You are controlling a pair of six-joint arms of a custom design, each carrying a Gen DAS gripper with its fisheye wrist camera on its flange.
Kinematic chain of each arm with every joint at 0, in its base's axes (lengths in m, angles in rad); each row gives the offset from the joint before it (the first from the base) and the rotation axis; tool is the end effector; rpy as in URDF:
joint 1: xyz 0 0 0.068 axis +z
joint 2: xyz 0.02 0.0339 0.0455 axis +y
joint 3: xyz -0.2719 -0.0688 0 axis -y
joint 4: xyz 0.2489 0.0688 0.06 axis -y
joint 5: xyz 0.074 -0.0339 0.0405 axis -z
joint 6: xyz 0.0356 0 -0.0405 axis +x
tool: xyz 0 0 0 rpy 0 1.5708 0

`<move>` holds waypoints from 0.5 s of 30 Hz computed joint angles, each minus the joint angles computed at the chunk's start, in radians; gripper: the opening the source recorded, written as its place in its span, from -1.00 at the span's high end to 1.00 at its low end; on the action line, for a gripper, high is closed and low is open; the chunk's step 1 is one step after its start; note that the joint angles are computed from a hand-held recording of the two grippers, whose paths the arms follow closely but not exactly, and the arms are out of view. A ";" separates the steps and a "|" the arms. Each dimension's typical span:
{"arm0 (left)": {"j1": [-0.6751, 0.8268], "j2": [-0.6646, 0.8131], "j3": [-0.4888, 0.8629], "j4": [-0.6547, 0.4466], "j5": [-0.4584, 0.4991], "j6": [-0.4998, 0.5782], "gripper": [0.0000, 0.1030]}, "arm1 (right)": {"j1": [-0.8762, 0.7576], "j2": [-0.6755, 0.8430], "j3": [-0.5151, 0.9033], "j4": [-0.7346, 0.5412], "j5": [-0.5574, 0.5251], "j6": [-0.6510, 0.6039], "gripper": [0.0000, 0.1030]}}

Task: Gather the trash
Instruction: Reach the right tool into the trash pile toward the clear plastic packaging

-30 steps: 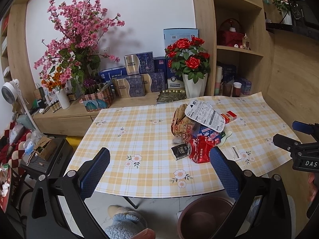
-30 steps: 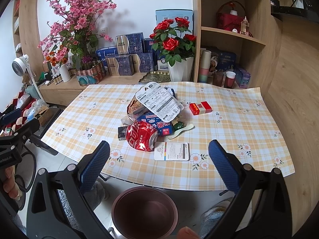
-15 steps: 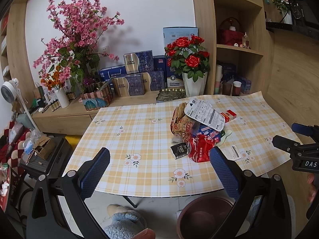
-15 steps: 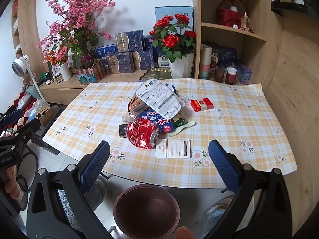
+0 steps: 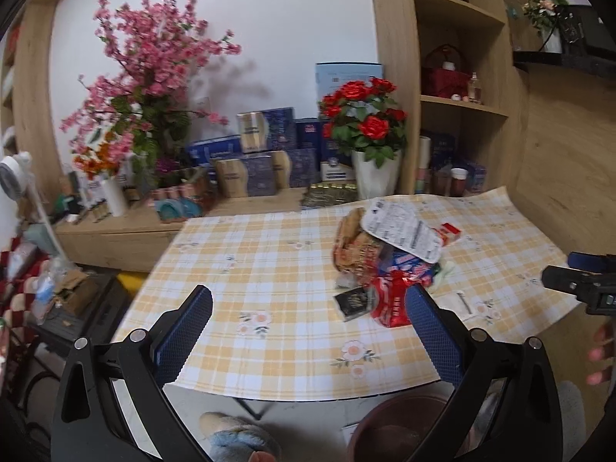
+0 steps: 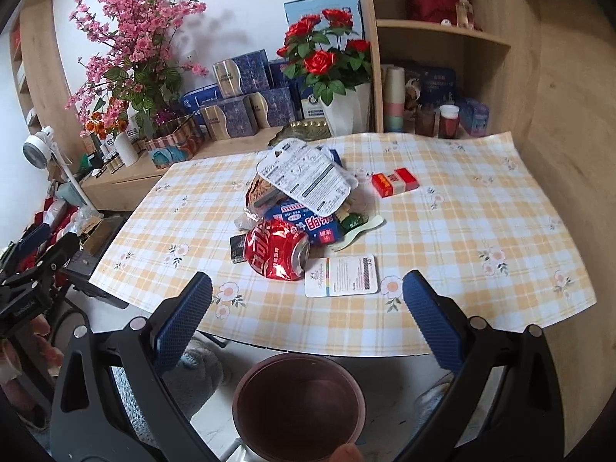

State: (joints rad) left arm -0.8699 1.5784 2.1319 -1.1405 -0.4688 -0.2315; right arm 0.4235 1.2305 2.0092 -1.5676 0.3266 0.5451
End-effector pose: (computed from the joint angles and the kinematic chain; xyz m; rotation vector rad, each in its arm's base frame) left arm 0.1995 -0.2115 0.5087 0.3990 2.0532 -0.1595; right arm 0.1325 0.0472 0.5109 0.2963 2.2911 0.1062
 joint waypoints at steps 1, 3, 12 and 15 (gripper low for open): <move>0.026 -0.014 -0.038 0.030 0.052 -0.004 -0.91 | -0.014 -0.006 -0.018 0.018 -0.011 -0.011 -0.90; 0.051 -0.034 -0.096 0.078 0.096 -0.019 -0.91 | -0.044 -0.036 -0.089 0.079 -0.028 -0.042 -0.90; 0.137 -0.024 -0.304 0.325 0.200 -0.040 -0.91 | -0.214 -0.063 -0.297 0.261 -0.137 -0.192 -0.89; 0.156 0.042 -0.267 0.305 0.261 -0.041 -0.91 | -0.239 -0.036 -0.333 0.278 -0.112 -0.229 -0.89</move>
State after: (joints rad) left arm -0.7142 1.6200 1.8653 -0.8360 -0.2080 -0.2722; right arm 0.1843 1.1947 1.6760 -1.2898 0.2147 0.3158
